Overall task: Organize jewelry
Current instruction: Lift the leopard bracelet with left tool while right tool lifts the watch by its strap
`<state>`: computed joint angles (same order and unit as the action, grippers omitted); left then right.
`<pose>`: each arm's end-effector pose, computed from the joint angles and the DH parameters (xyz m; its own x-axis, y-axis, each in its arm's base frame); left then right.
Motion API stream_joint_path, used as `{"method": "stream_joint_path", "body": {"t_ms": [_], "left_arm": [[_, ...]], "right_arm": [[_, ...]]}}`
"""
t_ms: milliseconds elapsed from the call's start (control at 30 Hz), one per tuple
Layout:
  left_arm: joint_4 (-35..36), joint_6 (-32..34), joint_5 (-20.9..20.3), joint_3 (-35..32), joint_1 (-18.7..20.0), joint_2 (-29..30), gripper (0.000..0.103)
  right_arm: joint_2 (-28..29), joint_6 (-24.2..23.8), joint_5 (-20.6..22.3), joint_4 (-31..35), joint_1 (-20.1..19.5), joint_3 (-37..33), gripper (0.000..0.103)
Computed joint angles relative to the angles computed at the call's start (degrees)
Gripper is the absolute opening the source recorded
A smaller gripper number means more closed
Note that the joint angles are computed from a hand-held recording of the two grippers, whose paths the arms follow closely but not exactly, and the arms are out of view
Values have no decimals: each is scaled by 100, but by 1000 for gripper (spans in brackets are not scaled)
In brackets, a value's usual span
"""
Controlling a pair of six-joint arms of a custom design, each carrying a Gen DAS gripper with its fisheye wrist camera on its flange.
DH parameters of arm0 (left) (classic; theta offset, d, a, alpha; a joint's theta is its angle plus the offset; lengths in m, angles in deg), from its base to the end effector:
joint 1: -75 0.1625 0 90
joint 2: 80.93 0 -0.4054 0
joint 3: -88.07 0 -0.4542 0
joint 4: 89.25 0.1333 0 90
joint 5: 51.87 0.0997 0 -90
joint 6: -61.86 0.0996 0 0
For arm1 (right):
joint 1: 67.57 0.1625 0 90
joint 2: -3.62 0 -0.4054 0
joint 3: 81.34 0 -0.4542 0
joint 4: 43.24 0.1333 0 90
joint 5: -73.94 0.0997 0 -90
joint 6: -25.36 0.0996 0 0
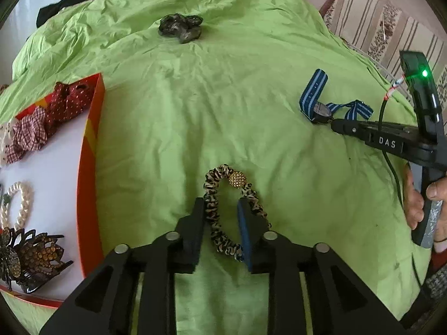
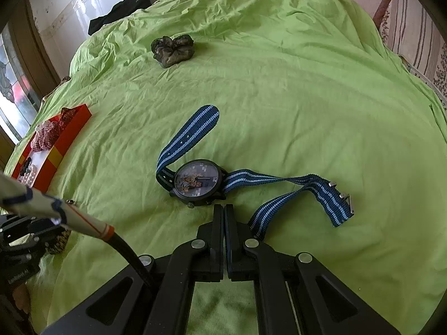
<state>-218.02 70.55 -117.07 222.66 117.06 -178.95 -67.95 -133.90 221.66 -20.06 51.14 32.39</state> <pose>-0.1881 -0.4055 0.2068 -0.5009 0.7567 -0.4201 0.8271 0.5615 0.0254 0.2335 -0.3241 0.1523 -0.7511 0.3317 0.5708 -0.1824 0.7267 -0.6623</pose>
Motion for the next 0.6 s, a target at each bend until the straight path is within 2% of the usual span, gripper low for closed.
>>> {"method": "stream_joint_path", "body": {"t_ms": [167, 233, 300, 333, 367, 600], "left_arm": [[-89, -1, -149, -54, 89, 106, 38], [-69, -21, -198, -62, 109, 91, 38], [30, -49, -130, -36, 47, 15, 32], [73, -90, -76, -1, -4, -66, 14], [135, -136, -66, 10, -36, -131, 6], [336, -496, -221, 109, -243, -823, 7]], "right_arm": [[-5, 0, -11, 11, -1, -3, 1], [-20, 21, -32, 13, 6, 5, 1], [-86, 14, -115, -15, 30, 33, 1], [-130, -3, -156, -41, 55, 51, 1], [-192, -53, -204, -100, 92, 81, 1], [-1109, -318, -710, -895, 360, 566, 1]]}}
